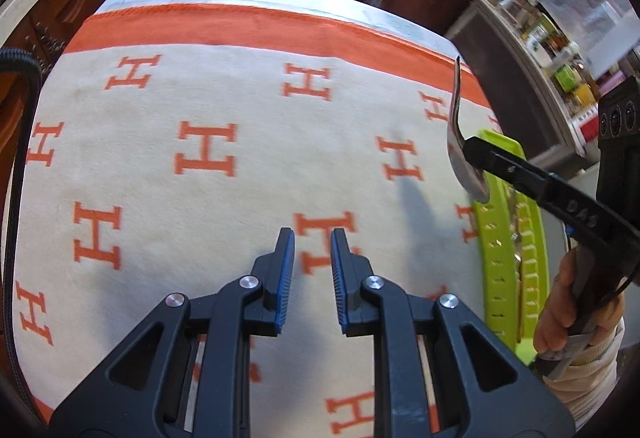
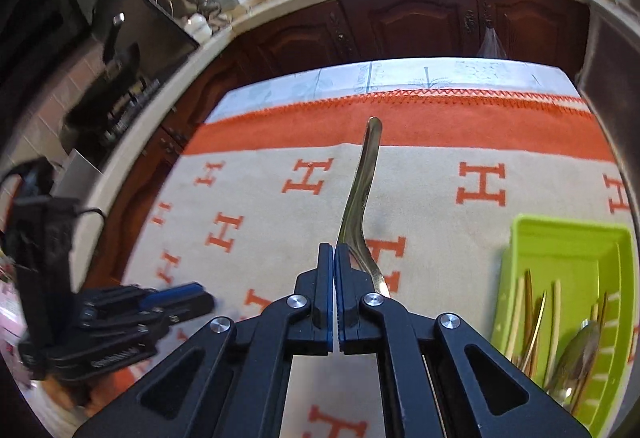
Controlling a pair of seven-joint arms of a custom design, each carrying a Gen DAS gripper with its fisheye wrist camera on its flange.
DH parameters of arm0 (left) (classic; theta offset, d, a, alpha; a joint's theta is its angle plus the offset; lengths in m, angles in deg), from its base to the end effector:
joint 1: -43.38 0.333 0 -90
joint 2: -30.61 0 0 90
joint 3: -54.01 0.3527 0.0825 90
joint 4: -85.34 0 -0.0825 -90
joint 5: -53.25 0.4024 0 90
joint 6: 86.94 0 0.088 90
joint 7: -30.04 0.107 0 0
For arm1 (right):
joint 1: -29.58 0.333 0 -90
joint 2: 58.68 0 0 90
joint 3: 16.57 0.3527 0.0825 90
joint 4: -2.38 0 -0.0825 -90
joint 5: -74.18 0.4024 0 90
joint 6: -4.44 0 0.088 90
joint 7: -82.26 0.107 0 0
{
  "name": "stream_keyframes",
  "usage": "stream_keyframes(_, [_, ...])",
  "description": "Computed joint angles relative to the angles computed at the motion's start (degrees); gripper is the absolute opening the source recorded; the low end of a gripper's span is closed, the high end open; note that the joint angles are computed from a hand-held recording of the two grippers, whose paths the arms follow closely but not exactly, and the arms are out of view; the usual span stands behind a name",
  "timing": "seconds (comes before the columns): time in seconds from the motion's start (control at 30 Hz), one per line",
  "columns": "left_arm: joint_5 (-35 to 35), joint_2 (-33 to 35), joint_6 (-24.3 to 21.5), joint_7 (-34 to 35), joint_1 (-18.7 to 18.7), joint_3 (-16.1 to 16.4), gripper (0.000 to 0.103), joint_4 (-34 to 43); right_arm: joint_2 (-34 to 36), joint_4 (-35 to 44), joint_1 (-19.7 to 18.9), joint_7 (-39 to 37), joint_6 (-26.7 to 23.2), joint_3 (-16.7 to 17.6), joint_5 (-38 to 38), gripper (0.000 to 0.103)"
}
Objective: Organize utensils
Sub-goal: 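Carry the silver spoon into the green tray and open the right gripper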
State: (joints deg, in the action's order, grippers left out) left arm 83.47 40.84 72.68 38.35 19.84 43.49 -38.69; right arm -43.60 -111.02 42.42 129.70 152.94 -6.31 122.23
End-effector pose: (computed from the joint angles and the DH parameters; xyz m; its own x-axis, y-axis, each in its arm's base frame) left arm 0.4950 -0.3580 0.3828 0.3016 -0.9041 0.3027 -0.8312 -0.4049 -0.3810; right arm 0.6087 0.2368 0.3928 0.5130 -0.7654 -0.3886 -0.8201 -0.3033 -0.4853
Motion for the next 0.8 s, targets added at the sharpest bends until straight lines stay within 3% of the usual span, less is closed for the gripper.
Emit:
stream_keyframes(0.2, [1.80, 1.13, -1.81, 0.51, -2.62, -1.14, 0.016, 4.89, -8.99, -7.00, -2.57, -2.83, -4.93, -3.07, 6.18, 0.001])
stream_keyframes(0.27, [2.62, 1.89, -2.88, 0.17, -3.81, -1.28, 0.027, 6.98, -11.95, -9.55, -2.65, -2.25, -5.56, -4.92, 5.70, 0.001])
stream_keyframes(0.33, [4.84, 2.68, -3.91, -2.10, -5.49, -0.80, 0.054, 9.07, -14.69, -11.88, -3.06, -2.36, -6.48, -6.85, 5.56, 0.001])
stream_keyframes(0.4, [7.05, 3.73, -5.74, -4.24, -7.03, -0.49, 0.059, 11.48, -16.73, -13.83, -3.49, -2.42, -6.72, -8.56, 4.83, 0.001])
stream_keyframes(0.6, [4.32, 8.39, -11.95, -0.16, -8.77, -1.75, 0.060, 18.98, -18.84, -17.65, -5.52, -1.21, -6.63, -12.25, 0.95, 0.001])
stream_keyframes(0.8, [0.30, 13.06, -16.69, 3.92, -10.65, -1.44, 0.060, 25.03, -17.12, -18.56, -7.24, -0.98, -6.80, -13.27, -0.10, 0.001])
